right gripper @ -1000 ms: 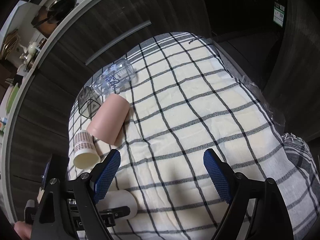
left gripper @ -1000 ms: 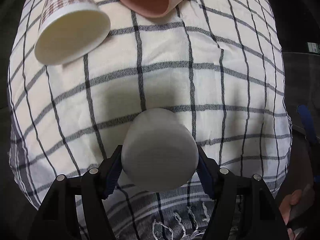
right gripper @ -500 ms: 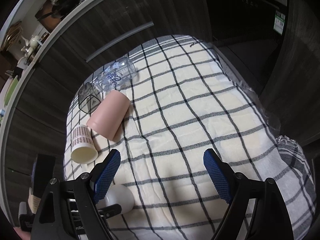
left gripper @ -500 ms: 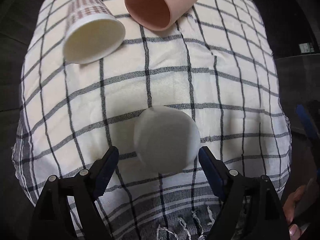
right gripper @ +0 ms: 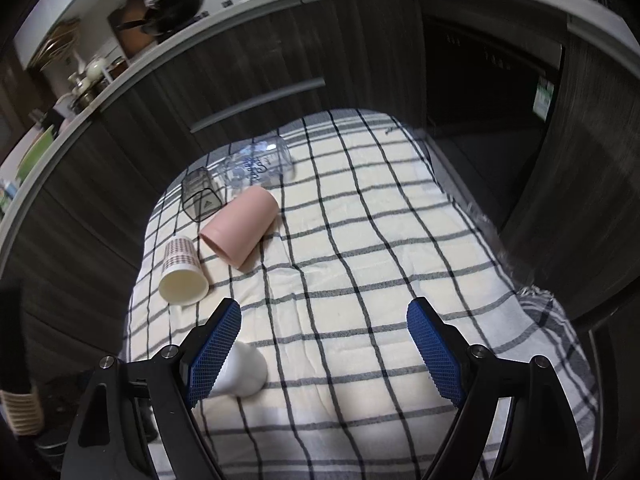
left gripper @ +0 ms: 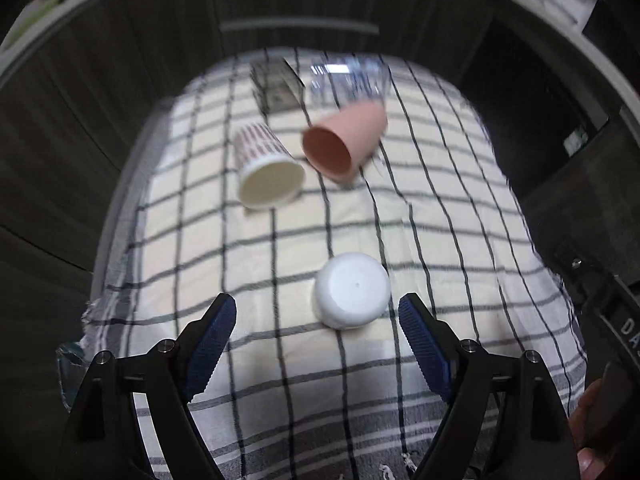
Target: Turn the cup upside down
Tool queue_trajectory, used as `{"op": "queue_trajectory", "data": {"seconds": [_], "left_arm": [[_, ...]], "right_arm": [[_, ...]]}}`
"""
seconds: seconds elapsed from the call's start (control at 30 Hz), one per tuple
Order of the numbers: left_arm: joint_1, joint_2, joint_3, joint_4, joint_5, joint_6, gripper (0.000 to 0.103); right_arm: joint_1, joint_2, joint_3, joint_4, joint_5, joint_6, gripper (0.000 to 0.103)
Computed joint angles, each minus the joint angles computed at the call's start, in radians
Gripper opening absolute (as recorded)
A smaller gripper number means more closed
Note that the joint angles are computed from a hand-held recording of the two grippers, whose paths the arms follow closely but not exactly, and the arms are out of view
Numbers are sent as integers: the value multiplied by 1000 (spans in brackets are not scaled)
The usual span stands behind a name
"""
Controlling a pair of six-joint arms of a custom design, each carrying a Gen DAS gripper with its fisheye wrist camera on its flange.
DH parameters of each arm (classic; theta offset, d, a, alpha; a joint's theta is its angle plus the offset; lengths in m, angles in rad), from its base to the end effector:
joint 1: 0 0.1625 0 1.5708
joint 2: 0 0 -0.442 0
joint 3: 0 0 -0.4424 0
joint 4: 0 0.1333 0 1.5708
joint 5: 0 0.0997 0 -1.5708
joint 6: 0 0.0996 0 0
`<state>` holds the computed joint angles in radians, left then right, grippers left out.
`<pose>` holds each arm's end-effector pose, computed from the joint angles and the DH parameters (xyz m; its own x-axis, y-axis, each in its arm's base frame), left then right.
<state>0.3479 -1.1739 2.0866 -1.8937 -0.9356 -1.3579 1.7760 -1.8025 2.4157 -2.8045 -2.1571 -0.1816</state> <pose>-0.3854 -0.3444 0.0981 -0.7561 -0.0933 -0.6478 0.2001 0.9095 -0.3644 0.1560 -0.3655 0.3286 -0.8366 -0.0010 0.5478 -0.3222 0.8096 -0.4906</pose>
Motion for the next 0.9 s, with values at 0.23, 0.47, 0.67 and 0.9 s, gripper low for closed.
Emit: {"op": "queue_trajectory", "data": {"seconds": [0.23, 0.47, 0.67, 0.9], "left_arm": [[-109, -65, 41, 151, 134, -183, 84], [-203, -77, 42, 313, 212, -346, 85], [-270, -89, 40, 429, 223, -480, 85], [-348, -85, 14, 602, 229, -643, 85]], "right_arm": [[74, -26, 40, -65, -37, -67, 85], [133, -64, 82, -122, -50, -125, 87], [186, -116, 114, -151, -60, -159, 88], [271, -170, 142, -180, -81, -199, 91]]}}
